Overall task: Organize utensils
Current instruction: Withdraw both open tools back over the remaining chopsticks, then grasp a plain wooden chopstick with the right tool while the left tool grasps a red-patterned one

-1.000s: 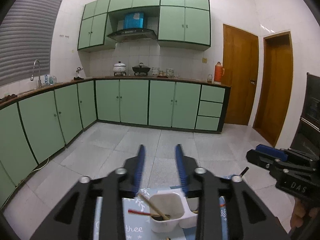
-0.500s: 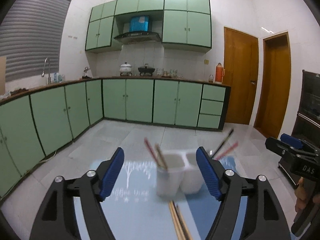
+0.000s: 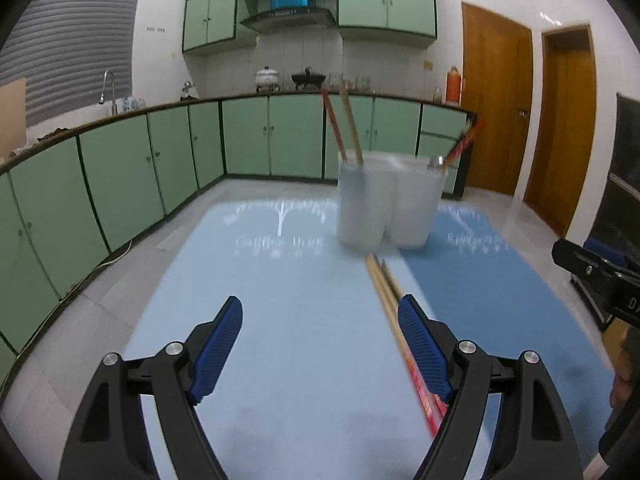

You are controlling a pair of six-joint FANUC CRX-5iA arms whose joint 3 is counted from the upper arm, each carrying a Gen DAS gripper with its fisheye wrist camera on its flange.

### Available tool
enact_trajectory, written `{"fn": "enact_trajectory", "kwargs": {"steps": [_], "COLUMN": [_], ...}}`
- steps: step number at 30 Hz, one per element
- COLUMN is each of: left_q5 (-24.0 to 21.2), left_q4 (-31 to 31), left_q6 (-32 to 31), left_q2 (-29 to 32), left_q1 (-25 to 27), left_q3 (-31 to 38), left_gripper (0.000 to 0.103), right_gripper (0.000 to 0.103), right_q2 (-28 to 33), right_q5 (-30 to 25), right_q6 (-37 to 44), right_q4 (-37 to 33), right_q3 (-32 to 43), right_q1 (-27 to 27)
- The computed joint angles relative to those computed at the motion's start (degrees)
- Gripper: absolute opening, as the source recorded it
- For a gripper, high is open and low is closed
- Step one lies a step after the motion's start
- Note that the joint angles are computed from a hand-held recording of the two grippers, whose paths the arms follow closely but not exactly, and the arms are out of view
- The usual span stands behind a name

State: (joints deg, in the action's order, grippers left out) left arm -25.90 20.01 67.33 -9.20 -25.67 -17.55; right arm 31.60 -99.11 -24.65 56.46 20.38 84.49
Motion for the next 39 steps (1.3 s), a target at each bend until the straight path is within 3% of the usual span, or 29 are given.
{"fn": "enact_trajectory", "kwargs": {"steps": [6, 8, 13, 32, 39], "left_q5": [0.43, 0.01, -0.82, -1.35, -1.26], "left_q4": [0.33, 0.17, -1.50, -4.14, -3.36], "left_q6": [-1.31, -1.00, 0.83, 4.84, 4.15], "left_q2": [-2.54, -2.66, -2.89, -3.55, -3.87], "left_q1": [0.20, 0.57, 1.11, 2.68, 2.61], "left_q3": [-4.91, -5.20, -5.12, -5.22, -5.72], "left_gripper": [0.079, 0.079, 0.079, 0.079, 0.079], "right_gripper": [0.090, 0.080, 0.074, 0.031, 0.027], "right_q2": [2.24, 2.91, 5.29, 10.28, 11.09], "right_q5": [3.99, 5.20, 7.68, 7.89, 6.68], "right_q6": [-1.92, -0.73, 2.01, 7.57, 8.83], "right_q4": [-3.22, -4.44, -6.39, -11.36, -11.82], "right_q3": [1.31, 2.06, 5.26, 13.11, 14.62], "right_q1": [0.70, 0.87, 1.17, 1.19, 1.24]}}
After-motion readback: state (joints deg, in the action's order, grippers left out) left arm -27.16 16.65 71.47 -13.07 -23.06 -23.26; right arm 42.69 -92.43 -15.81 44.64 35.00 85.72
